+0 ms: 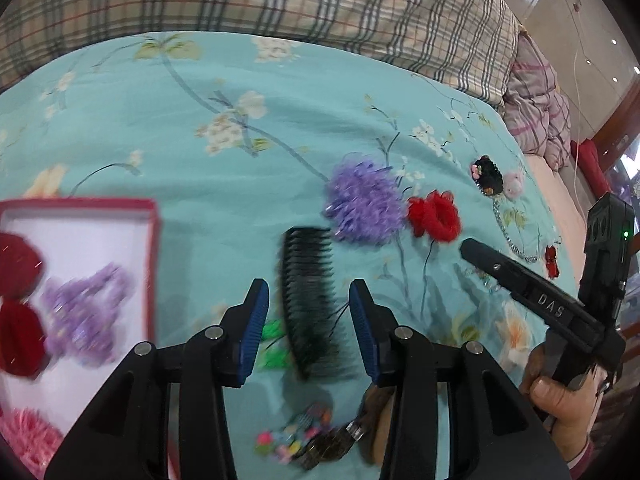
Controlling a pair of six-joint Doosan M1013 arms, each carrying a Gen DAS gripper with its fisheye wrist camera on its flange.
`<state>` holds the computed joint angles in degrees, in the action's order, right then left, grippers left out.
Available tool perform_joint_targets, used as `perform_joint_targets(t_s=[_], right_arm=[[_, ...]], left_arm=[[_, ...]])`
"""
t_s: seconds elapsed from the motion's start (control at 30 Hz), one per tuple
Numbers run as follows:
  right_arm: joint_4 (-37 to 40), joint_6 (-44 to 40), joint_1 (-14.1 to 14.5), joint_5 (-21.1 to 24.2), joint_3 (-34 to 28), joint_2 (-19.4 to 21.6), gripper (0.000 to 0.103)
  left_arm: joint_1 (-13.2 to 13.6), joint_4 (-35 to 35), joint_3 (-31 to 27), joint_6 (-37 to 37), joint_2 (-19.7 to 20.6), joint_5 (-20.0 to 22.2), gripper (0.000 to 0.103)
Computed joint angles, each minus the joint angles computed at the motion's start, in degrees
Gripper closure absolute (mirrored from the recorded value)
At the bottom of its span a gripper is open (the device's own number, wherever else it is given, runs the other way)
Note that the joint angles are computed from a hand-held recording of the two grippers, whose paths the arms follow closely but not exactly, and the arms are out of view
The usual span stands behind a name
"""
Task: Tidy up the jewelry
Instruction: 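Grasp the purple flower clip with the left tool while the right grasps the red scrunchie, then carry the purple flower clip and red scrunchie into the box and release both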
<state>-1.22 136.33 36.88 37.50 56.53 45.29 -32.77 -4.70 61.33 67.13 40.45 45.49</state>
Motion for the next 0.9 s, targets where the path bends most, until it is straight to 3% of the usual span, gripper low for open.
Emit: perform_joint_targets(t_s=[0.23,0.27,0.33,0.37,0.43,0.47,0.53,0.67,0.9], right_arm=[[1.92,-1.2,-1.14,-0.08,-2.25,2.0,0.062],[2.48,-1.65,-1.31,0.09,-2.6,2.34,0.066],[3.26,-2.23,-1.53,0.41,-3.0,2.78,0.081],[4.18,-2.92,-1.68,0.5,-3.06,2.95,0.094],[5.28,-3.68,-1.88,-0.11,-2.59,2.85,0.096],[5.21,-3.6,-1.91,-0.55,-2.22,2.68,0.096],[4.98,-3.53,-1.91,-1.02,-1.8,2.4,0.096],[4.06,-2.94,-1.71,-1.92,-0.78,1.58,0.096],[4.22,-3.92,-0.76,-2.75,-0.12,0.51,0.097]], left_arm=[[-0.09,-1.47,-10.98,1.31,6.71,5.12,0.063],[-0.12,-1.5,-11.93,1.37,7.33,5.61,0.063],[-0.32,-1.07,-14.84,1.06,9.28,7.52,0.063],[-0.36,-1.04,-15.87,1.03,9.99,8.29,0.063],[-0.45,-1.37,-17.64,1.48,11.34,9.5,0.064],[-0.45,-1.77,-17.99,1.92,11.7,9.69,0.074],[-0.46,-2.69,-17.72,2.67,11.78,9.4,0.091],[-0.58,-2.29,-14.17,2.89,9.64,6.44,0.099],[-0.01,-1.23,-6.6,1.82,4.37,1.25,0.101]])
